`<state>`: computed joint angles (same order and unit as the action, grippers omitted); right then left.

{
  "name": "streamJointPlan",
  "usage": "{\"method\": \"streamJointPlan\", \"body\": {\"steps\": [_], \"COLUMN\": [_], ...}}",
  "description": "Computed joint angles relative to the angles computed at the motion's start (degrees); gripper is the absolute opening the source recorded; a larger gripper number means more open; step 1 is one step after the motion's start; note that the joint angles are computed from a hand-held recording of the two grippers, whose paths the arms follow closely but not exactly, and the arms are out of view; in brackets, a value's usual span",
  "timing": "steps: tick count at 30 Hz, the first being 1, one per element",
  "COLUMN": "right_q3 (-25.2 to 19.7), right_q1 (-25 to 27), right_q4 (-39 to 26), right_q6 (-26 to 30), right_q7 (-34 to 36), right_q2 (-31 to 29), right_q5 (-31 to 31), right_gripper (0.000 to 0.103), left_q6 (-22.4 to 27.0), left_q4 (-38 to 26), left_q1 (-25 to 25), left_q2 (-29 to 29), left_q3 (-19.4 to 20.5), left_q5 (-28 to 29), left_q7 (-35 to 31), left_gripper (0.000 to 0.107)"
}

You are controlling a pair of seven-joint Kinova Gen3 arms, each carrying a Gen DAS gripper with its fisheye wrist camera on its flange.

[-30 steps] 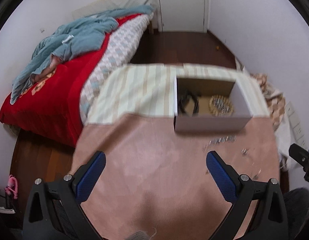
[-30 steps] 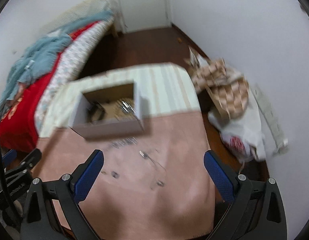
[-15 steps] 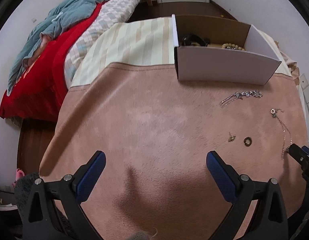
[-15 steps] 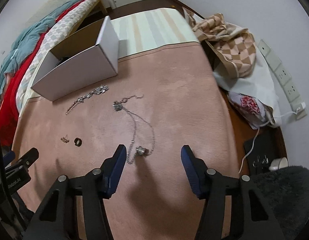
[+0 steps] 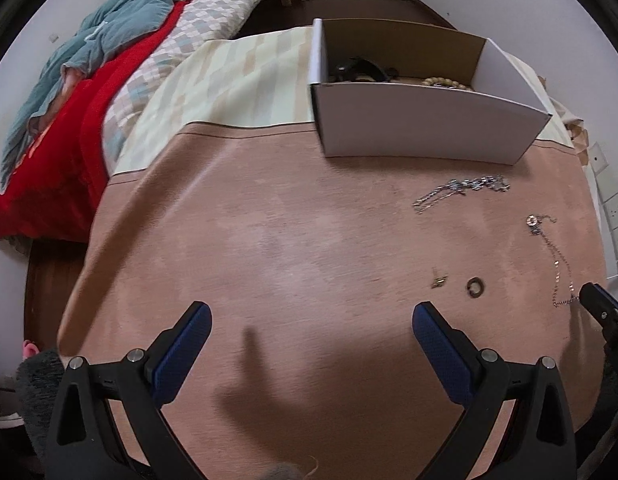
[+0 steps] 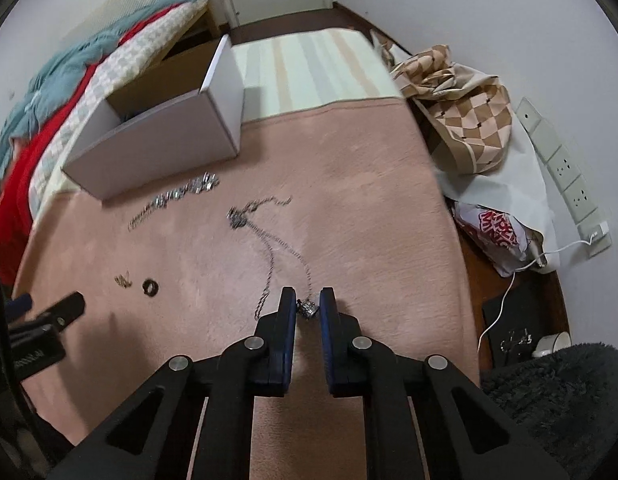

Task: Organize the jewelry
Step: 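Grasp the silver pendant necklace with the right gripper while the left grasps a small gold earring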

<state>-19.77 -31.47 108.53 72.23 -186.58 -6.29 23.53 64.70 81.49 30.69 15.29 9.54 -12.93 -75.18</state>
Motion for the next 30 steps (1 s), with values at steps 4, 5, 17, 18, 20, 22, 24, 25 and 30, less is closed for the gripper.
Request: {"method": "streamJointPlan", "body": {"steps": [4,5,17,18,20,22,24,25,30], "right_q3": [-0.5,-0.6,-0.8,-0.8,-0.7,-0.8,-0.8,-0.8,-0.9], "right_q1": [0.3,0.4,2.2,2.3,2.6,2.8,3.0,3.0,3.2], "right_q4": [-0.2,-0.2,1.0,1.1,1.3,1.4,1.4,1.5,1.1], "right_q6": [1.2,1.5,1.1,1.3,1.1,1.0,1.0,0.9,1.2], "right_q7": [-0.9,-1.1,-0.5,-0.5,-0.3,-0.2,-0.1,0.1,0.1], "right_q2": [-1.3,-1.6,-2.7,-2.7,-2.9,-3.0,-3.0,-3.0,-3.0], "right_q5": [0.6,0.7,-0.4,-0.4,-0.6,-0.6,-0.7,-0.7,-0.6], "right_gripper": [0.012,0.012,0.012,0.012,0.012,0.012,0.012,0.013,0.013], "left_q6": [-0.2,-0.3,-1.9,-2.2,-3.0,-3.4,-4.2,-4.2,-4.6], "left_q4": [-0.6,-0.7,-1.6,-1.5,-1.3,-1.5,-1.3,-1.4,-1.7], "left_q1": [-2.0,-2.7,3.5,3.7,4.1,4.4,4.8,4.9,4.9], "left_q2": [0.5,0.7,3.3,3.2,3.1,3.0,2.9,3.0,3.3], "left_q3": [1.1,1.5,1.7,1.8,1.9,2.1,2.3,2.4,2.5], "left_q5": [6.3,8.6,6.3,6.2,5.9,6.0,5.9,5.9,6.7], "left_q7": [-2.4,-3.6,-3.8,-4.0,-4.2,-4.7,-5.1,-5.4,-6.7], "left_gripper": [0.102,0.102,0.071,0.069,0.062,0.048,0.036,0.030,0.013]}}
